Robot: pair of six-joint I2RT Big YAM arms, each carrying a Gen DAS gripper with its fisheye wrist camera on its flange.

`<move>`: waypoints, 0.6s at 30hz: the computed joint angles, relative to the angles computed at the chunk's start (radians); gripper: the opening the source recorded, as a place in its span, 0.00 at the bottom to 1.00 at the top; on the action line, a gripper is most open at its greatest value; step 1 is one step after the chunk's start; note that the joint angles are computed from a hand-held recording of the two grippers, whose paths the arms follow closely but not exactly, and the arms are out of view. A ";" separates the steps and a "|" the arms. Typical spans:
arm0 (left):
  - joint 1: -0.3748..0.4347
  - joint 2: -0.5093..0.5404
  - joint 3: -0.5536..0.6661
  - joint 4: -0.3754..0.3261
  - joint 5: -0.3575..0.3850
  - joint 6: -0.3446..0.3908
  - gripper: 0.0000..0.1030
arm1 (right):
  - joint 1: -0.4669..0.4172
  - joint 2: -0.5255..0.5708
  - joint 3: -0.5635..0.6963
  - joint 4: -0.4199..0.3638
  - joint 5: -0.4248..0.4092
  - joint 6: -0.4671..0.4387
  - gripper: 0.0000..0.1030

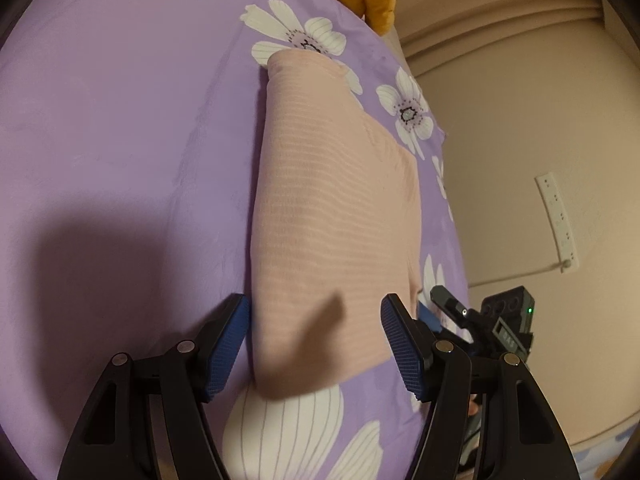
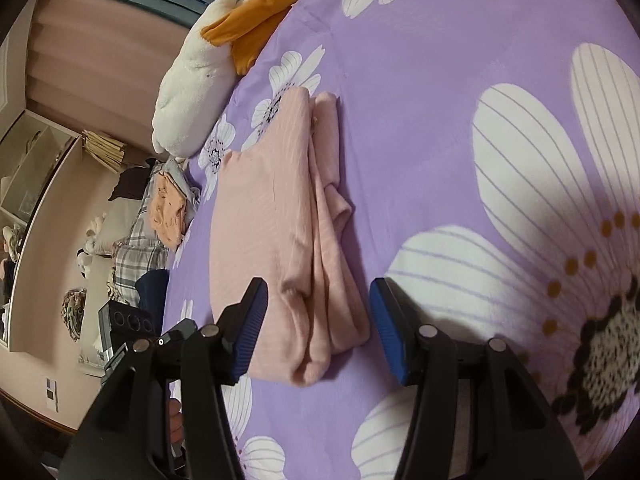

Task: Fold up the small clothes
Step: 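Grasp the shirt end with the left tool while the right tool grasps it too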

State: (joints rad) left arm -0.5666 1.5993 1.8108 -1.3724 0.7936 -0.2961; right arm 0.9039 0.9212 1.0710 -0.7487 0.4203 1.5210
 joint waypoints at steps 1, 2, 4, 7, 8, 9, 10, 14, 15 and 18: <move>0.000 0.004 0.000 0.013 0.008 -0.013 0.64 | -0.014 0.000 -0.002 0.008 -0.012 -0.010 0.52; -0.001 0.013 0.005 0.024 0.012 -0.026 0.64 | -0.028 -0.002 -0.008 0.015 -0.022 -0.020 0.52; -0.001 0.028 0.019 0.038 0.013 -0.038 0.64 | -0.060 0.002 -0.011 0.034 -0.049 -0.043 0.51; -0.003 0.059 0.047 0.047 0.013 -0.054 0.64 | -0.125 0.015 -0.022 0.088 -0.120 -0.089 0.51; -0.005 0.070 0.059 0.051 0.011 -0.057 0.64 | -0.140 0.018 -0.024 0.100 -0.139 -0.099 0.51; -0.006 0.081 0.072 0.053 0.009 -0.059 0.64 | -0.156 0.025 -0.024 0.112 -0.156 -0.109 0.51; -0.003 0.078 0.067 0.054 0.009 -0.058 0.64 | -0.172 0.034 -0.018 0.118 -0.173 -0.122 0.52; -0.013 0.109 0.106 0.052 -0.007 -0.056 0.64 | -0.218 0.061 -0.002 0.133 -0.226 -0.164 0.53; -0.015 0.116 0.115 0.049 -0.012 -0.052 0.64 | -0.226 0.067 0.002 0.135 -0.235 -0.173 0.53; -0.022 0.136 0.142 0.043 -0.025 -0.047 0.64 | -0.245 0.080 0.013 0.138 -0.256 -0.193 0.53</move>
State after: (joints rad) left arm -0.5883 1.7348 1.9528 -1.3290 0.7686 -0.3433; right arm 0.6591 1.0015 1.0838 -0.6106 0.1647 1.3277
